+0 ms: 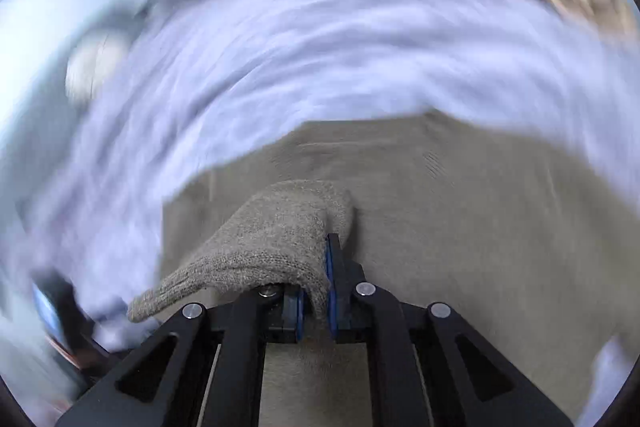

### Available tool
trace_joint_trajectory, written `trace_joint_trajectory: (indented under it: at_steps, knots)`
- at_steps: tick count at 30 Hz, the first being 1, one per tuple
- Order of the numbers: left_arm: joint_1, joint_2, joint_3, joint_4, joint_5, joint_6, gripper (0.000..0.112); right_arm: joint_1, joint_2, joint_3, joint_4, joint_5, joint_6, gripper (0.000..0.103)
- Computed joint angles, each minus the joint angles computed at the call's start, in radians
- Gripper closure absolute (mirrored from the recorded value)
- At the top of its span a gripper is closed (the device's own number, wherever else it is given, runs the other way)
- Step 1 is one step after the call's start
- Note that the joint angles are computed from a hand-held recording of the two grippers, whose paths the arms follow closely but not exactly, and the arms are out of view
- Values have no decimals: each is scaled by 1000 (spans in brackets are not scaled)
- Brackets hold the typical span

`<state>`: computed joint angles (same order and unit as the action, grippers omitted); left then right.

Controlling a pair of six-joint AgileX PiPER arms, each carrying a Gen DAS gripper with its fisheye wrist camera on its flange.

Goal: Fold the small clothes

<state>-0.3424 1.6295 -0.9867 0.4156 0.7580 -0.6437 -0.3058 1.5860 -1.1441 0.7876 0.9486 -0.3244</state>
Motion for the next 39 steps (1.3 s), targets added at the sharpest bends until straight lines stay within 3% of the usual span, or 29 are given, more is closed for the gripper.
trace_joint_trajectory:
  at_steps: [2,7,9,13,14,15,16,19,21,23,26,31,34,39]
  knots:
    - [-12,13,-5,17,2,-8,17,-119,49,66,107,49,-43,94]
    - [-22,31,-19,32,18,-25,17,-280,98,196,298,119,-122,83]
    - [-25,34,-30,28,34,-26,17,-299,82,183,284,126,-103,70]
    - [-12,20,-43,1,46,-29,17,-286,85,71,181,162,-28,65]
    - [5,8,-37,-23,31,-18,17,-287,86,44,162,177,-4,68]
    - [26,-1,-32,-51,18,-10,17,-289,81,27,157,183,2,90]
    - [52,-4,-27,-93,3,9,17,-293,75,15,155,191,-9,97]
    - [122,6,-14,-226,-28,97,17,-281,61,1,90,187,-36,97]
    - [127,-1,-6,-238,-27,127,17,-257,72,26,-1,157,13,96]
    - [120,-36,11,-215,-22,151,17,-316,73,90,45,172,-12,96]
    - [113,-81,19,-135,37,131,17,-388,34,140,54,191,-40,95]
    - [210,-129,-11,-243,87,266,17,-418,-1,135,20,217,-6,95]
    - [170,-113,-53,-227,89,263,17,-443,-36,129,-2,224,-11,95]
    - [44,-3,-133,-163,65,179,17,-361,-66,79,-5,181,-41,93]
